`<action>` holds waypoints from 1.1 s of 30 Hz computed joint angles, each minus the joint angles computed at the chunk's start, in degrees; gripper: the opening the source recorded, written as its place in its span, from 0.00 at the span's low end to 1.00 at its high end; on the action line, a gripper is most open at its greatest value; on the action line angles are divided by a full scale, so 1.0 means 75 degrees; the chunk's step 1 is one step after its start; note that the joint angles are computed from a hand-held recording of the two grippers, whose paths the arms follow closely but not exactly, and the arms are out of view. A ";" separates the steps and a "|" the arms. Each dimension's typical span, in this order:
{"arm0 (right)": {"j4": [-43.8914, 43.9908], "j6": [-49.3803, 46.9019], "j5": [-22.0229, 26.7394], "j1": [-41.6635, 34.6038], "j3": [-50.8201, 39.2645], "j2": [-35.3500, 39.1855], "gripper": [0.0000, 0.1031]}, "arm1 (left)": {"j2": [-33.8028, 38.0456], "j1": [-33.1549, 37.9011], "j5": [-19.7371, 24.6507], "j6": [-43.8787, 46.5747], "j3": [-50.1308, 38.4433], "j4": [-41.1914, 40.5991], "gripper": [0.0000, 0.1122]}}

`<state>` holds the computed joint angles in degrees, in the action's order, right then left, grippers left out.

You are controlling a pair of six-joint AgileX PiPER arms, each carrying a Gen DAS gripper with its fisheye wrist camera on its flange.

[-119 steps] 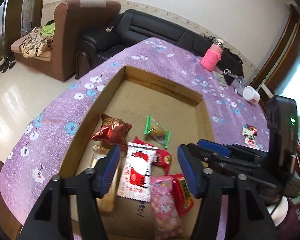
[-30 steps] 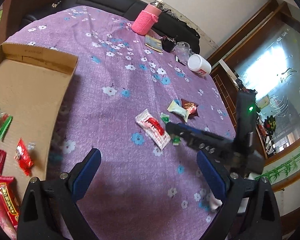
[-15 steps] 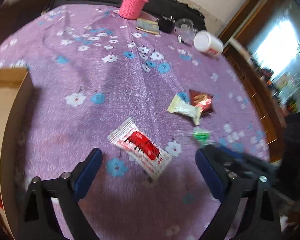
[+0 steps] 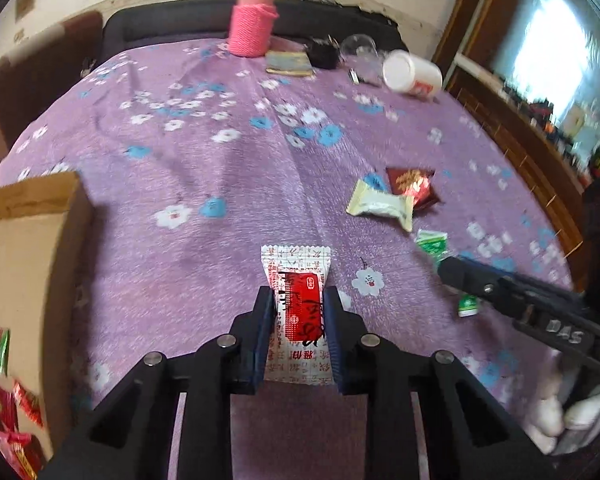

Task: Organize snacks
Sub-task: 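Carry both snacks over the box and open both grippers to drop them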

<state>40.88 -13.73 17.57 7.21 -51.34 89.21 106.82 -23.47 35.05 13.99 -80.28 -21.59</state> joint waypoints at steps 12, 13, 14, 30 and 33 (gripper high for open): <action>-0.2906 0.3302 0.0333 0.1890 -0.1537 0.0253 0.21 | -0.1430 0.2939 0.0906 0.2058 0.0484 -0.1662 0.22; -0.3200 0.3602 0.0469 0.2132 -0.1887 0.0418 0.21 | -0.1345 0.3165 0.0973 0.2107 0.0352 -0.1665 0.22; -0.3326 0.3733 0.0656 0.2362 -0.2352 0.0667 0.21 | -0.1266 0.3402 0.1064 0.2157 0.0222 -0.1672 0.22; -0.4514 0.4921 0.5121 0.3808 -1.1432 0.6546 0.21 | 0.1186 0.4412 0.1985 0.1309 -0.2479 -0.0570 0.22; -0.4515 0.4955 0.5665 0.3819 -1.2497 0.7198 0.22 | 0.1329 0.4513 0.2025 0.1316 -0.2557 -0.0603 0.22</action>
